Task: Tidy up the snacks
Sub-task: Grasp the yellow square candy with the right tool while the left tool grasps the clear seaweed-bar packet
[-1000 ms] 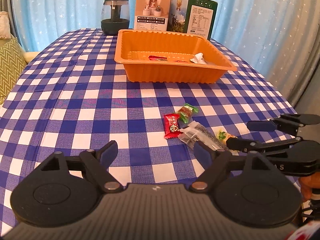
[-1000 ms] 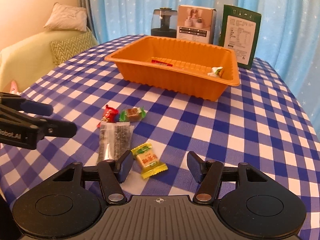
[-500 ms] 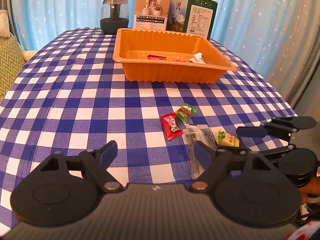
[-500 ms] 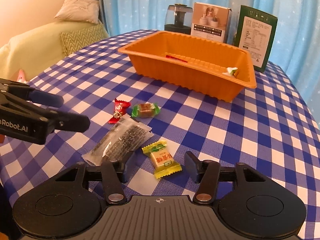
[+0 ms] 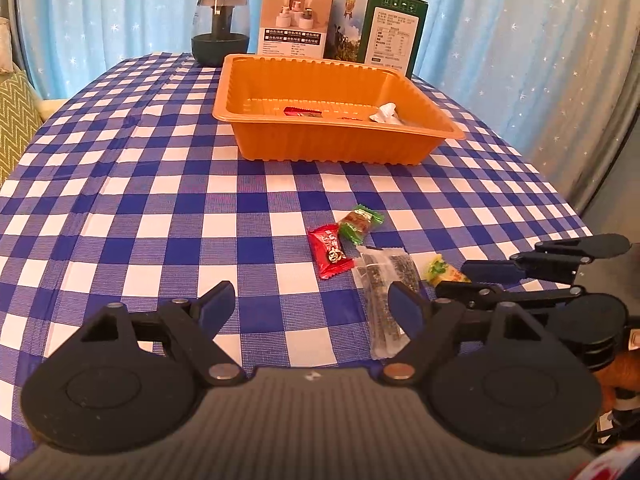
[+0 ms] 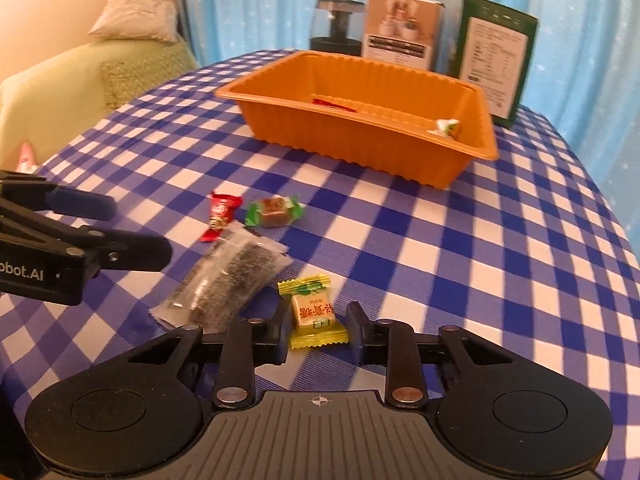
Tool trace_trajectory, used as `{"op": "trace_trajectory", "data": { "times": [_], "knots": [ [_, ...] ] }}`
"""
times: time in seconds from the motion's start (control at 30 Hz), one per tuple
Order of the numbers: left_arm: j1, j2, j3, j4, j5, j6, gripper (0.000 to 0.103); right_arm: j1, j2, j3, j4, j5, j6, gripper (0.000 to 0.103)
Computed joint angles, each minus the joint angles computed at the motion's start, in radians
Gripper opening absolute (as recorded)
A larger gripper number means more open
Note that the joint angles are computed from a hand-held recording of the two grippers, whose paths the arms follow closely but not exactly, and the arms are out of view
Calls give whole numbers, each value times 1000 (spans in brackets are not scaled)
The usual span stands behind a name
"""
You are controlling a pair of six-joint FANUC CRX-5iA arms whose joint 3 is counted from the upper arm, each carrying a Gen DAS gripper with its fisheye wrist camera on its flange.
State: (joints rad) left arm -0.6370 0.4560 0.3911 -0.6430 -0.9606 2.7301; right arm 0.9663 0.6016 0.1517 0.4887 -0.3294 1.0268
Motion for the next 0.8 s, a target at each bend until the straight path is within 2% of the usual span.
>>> {"op": "trace_trajectory", "data": {
  "times": [0.1, 0.27, 0.37, 0.47, 0.5, 0.6, 0.73, 0.8],
  "knots": [
    [2, 1, 0, 3, 4, -4, 82, -5, -5, -16, 26, 11, -30, 30],
    [3, 2, -1, 7, 7, -7, 82, -16, -5, -62, 158, 77, -105, 34],
    [5, 4, -1, 11, 9, -9, 82, -11, 3, -34, 84, 68, -35, 34],
    [6, 6, 0, 15, 14, -14, 82, -2, 7, 7, -15, 19, 38, 22],
    [7, 7, 1, 18, 16, -18, 82, -1, 6, 8, -10, 11, 28, 22],
    [8, 13, 6, 24, 26, -36, 82, -3, -2, -18, 58, 18, -49, 21],
    [5, 26, 17, 32, 50, -69, 81, -33, -17, -97, 331, 55, -363, 21],
    [5, 34, 25, 40, 66, -88, 81, -44, -19, -103, 370, 44, -447, 21]
  ]
}}
